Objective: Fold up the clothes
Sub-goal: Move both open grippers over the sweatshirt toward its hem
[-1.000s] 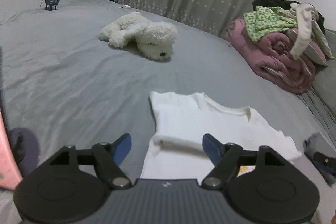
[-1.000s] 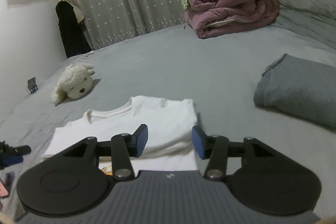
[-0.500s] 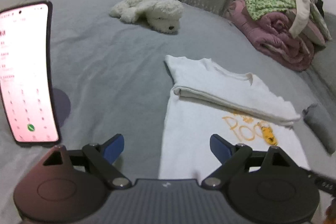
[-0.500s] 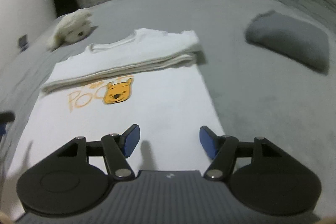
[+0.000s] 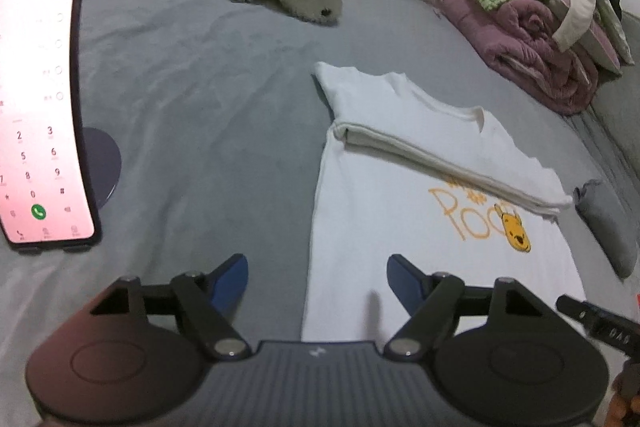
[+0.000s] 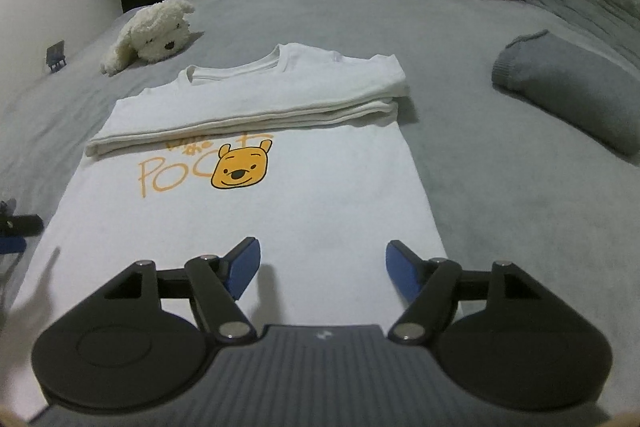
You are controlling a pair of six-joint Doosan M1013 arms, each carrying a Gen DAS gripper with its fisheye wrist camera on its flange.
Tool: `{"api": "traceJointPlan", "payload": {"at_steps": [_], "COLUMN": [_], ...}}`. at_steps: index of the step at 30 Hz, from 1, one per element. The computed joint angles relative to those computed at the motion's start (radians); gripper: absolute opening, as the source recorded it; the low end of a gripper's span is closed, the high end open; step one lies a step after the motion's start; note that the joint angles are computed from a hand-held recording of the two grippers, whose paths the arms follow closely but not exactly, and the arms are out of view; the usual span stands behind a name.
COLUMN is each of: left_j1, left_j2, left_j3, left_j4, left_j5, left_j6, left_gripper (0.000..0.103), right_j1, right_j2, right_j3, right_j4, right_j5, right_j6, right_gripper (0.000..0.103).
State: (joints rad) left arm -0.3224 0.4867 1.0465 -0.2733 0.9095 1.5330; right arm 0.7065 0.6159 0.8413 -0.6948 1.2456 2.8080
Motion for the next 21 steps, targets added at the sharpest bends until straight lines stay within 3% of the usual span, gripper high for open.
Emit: {"api": "traceJointPlan", "payload": {"at_steps": [10, 21], "left_j1": [-0.003, 0.002], "left_j2": [-0.005, 0.0], "left_j3": [0.003, -0.009], "left_j4": [0.007, -0.024], "left_j5": [0.025, 0.063], "left_j6": [0.044, 0.079], "left_gripper": [0.077, 0.077], "right_j1": [-0.009, -0.003], "right_j2": [-0.054, -0.055], "right_j3": [0.08, 0.081], "right_j4": [0.007, -0.008], "right_j5": [-0.032, 0.026], "right_j6": [0.086, 0.01], "right_gripper": [0.077, 0.079]}}
